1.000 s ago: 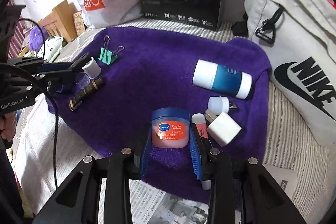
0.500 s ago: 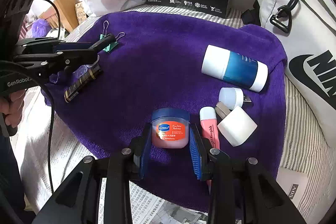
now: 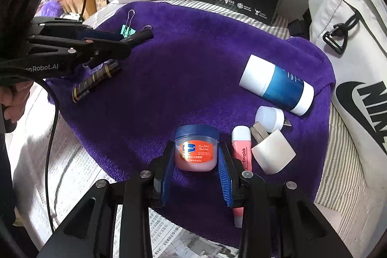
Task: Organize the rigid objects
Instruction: 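Carry the jar with the right tool while the left tool carries the Horizon case onto the towel, then open the right tool beside the highlighter while the left tool releases the case by the bottle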
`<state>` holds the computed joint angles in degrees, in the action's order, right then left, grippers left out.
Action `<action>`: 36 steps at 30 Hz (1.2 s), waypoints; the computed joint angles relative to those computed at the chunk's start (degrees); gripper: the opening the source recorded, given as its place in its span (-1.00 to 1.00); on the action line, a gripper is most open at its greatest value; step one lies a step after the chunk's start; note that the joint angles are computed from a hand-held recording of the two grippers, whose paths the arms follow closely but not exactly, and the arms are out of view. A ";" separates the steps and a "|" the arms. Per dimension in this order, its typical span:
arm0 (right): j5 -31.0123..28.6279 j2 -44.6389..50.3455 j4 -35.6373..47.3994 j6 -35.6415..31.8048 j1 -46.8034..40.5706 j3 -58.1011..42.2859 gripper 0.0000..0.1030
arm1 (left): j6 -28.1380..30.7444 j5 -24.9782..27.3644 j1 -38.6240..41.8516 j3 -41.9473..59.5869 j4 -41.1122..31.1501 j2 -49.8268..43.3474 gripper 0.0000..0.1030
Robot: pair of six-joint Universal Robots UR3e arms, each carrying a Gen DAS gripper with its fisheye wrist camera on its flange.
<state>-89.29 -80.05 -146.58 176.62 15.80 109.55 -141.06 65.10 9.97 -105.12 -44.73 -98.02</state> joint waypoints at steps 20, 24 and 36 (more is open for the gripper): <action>4.80 -3.56 -1.08 -0.94 -3.62 4.36 -0.03 | -3.52 2.19 -3.17 4.92 0.21 -6.03 -0.59; 5.45 -4.40 -1.05 -1.01 -4.16 5.03 -0.03 | -4.15 2.94 -4.38 6.49 0.27 -7.72 -0.59; 7.17 -8.71 -1.84 -0.35 -5.93 9.20 0.00 | -4.38 4.80 -6.61 7.98 1.68 -9.81 -0.58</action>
